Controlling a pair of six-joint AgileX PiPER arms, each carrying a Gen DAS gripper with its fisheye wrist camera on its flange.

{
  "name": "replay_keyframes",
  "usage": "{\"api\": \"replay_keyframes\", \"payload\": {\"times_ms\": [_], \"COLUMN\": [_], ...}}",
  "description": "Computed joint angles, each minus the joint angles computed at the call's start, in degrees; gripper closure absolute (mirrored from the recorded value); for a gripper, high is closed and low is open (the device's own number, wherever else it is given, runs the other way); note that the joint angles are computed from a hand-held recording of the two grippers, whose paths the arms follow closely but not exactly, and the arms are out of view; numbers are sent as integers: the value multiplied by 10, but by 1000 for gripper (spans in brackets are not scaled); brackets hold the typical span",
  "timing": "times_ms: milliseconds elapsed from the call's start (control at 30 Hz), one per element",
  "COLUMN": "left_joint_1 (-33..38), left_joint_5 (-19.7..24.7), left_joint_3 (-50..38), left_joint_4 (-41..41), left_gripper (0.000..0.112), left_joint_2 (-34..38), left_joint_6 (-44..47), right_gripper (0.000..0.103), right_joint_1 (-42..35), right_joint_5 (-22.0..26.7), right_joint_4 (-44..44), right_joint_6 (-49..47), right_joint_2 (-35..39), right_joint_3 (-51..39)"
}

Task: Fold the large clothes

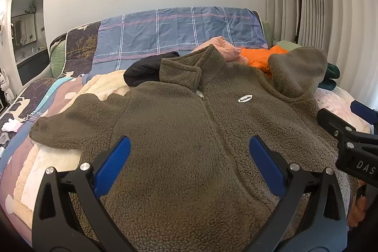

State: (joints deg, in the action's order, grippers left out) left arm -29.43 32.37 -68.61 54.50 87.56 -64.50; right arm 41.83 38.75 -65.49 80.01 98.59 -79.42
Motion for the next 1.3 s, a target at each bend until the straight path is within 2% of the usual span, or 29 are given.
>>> {"api": "replay_keyframes", "payload": {"times_ms": [1300], "left_joint_1": [62], "left_joint_5": [-29], "left_joint_3": [18], "left_joint_4": [-44], "left_gripper": [12], "left_joint_2": [-8], "left_joint_6": [14], "right_gripper": [2], "right_joint_1": [-5], "right_joint_5": [21], "right_joint_4": [86], "right_joint_6": [-95], "right_joint_2": [51], "right_joint_3": [-70]}}
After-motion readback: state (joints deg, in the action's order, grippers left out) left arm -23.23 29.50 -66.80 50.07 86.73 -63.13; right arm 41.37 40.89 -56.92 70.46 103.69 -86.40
